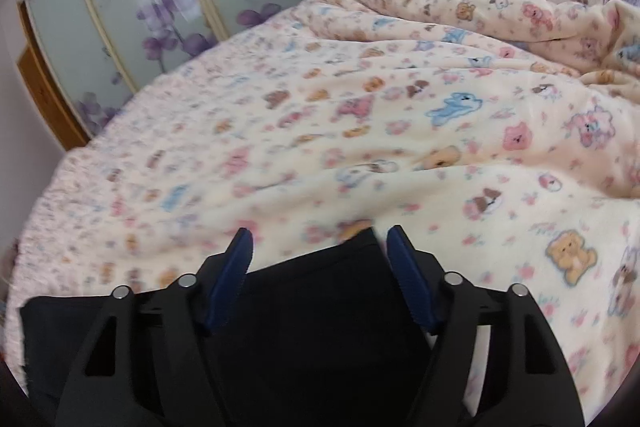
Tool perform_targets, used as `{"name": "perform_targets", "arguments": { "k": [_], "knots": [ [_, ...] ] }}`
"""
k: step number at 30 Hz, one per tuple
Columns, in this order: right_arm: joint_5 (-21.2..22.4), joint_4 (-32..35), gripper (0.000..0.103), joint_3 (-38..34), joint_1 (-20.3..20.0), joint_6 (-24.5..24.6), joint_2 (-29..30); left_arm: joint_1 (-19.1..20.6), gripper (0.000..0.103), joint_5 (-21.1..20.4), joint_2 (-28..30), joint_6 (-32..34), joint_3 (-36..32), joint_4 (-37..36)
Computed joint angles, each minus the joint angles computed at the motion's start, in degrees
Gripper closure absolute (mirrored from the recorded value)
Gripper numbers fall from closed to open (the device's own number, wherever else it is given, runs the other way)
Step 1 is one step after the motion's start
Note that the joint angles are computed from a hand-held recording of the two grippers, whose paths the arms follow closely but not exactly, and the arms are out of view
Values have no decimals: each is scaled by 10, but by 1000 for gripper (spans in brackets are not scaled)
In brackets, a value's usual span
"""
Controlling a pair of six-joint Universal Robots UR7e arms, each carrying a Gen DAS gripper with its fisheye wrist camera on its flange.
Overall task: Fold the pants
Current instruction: 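Move the right tool to the trouser leg hems and grasp them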
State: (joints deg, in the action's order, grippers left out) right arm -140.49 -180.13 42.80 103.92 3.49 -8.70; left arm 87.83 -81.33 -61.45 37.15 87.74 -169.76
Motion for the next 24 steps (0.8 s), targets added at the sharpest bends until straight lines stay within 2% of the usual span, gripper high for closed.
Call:
{"name": "perform_targets", "arguments": {
  "k": [2, 4, 6, 9, 10, 11, 13, 15, 19, 24],
  "knots": [
    [-15, 16, 34, -8, -5, 19, 4, 2, 2, -10, 0, 1, 1, 0],
    [-11, 28, 34, -10, -11, 29, 6, 3, 2, -16, 1, 3, 1, 0],
    [-11, 34, 35, -21, -13, 20, 15, -1, 2, -3, 3, 12, 3, -2],
    [-13, 47, 50, -30, -13, 3, 24, -7, 2, 9, 4, 31, 8, -4],
    [-11, 39, 61, -22, -12, 0, 20, -8, 2, 10, 4, 39, 11, -6],
    [-12, 18, 74, -8, -10, -4, 14, -8, 2, 8, 3, 42, 11, -4],
    [13, -19, 79, 34, -10, -5, -8, -7, 2, -2, 2, 41, 8, 11],
    [35, -71, 85, 80, -6, -27, -29, -3, 2, -2, 4, 30, -3, 30],
    [69, -153, 87, 158, 9, -66, -64, 4, 2, -12, 6, 7, -17, 49],
    [134, -278, 88, 282, 35, -110, -113, 6, 2, -12, 11, -1, -31, 67]
  ]
}}
